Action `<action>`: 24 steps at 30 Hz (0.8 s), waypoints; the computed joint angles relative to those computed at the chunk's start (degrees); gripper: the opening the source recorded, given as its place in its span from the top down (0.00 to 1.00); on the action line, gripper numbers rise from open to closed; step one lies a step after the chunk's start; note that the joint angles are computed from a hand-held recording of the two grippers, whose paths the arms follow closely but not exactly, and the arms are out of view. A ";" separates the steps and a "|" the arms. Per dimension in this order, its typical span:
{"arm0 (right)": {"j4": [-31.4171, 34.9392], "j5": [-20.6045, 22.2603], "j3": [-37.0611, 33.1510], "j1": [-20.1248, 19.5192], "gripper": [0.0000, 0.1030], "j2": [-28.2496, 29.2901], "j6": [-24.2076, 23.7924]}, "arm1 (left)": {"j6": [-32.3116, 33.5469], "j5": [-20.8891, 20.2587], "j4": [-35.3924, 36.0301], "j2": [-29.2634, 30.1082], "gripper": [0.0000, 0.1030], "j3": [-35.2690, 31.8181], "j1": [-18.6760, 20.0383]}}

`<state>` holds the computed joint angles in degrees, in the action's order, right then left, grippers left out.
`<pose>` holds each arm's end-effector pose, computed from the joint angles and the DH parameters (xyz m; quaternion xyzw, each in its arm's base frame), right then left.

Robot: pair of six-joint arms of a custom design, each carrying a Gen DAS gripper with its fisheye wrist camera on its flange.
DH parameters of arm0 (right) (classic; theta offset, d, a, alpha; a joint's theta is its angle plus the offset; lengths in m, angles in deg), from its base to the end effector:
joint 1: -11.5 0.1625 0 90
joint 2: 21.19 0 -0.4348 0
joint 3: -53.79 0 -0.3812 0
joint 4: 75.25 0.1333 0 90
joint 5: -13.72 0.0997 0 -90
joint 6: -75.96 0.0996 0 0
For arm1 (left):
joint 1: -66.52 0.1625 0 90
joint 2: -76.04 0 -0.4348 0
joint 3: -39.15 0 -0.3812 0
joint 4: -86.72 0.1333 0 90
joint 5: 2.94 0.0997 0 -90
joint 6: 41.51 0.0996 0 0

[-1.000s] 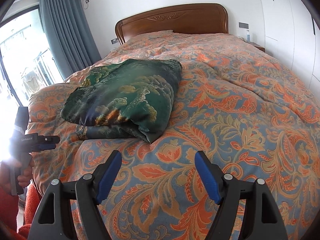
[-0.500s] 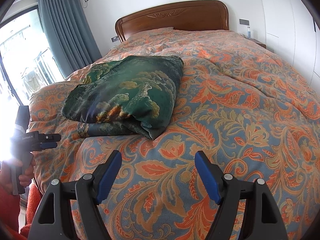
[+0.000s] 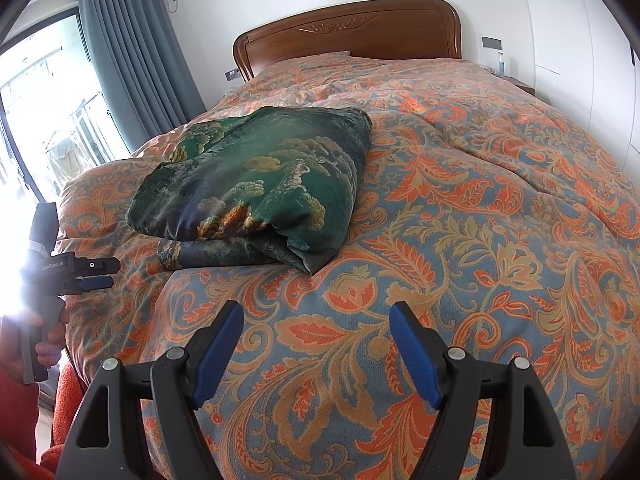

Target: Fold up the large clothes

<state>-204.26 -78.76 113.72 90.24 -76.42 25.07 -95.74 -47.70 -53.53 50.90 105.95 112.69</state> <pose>-0.0231 -0.7768 0.4624 0.3178 -0.9009 0.2419 0.1699 -0.3982 -0.7094 0.0394 -0.1121 0.9141 -0.3349 0.1993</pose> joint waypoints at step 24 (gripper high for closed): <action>1.37 -0.82 -0.97 0.04 0.25 0.77 -0.08 | 18.97 -13.50 -4.83 5.91 0.02 -23.72 5.92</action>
<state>-202.89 -79.58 112.75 90.28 -75.65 24.98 -76.77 -61.19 -58.35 56.81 82.23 118.61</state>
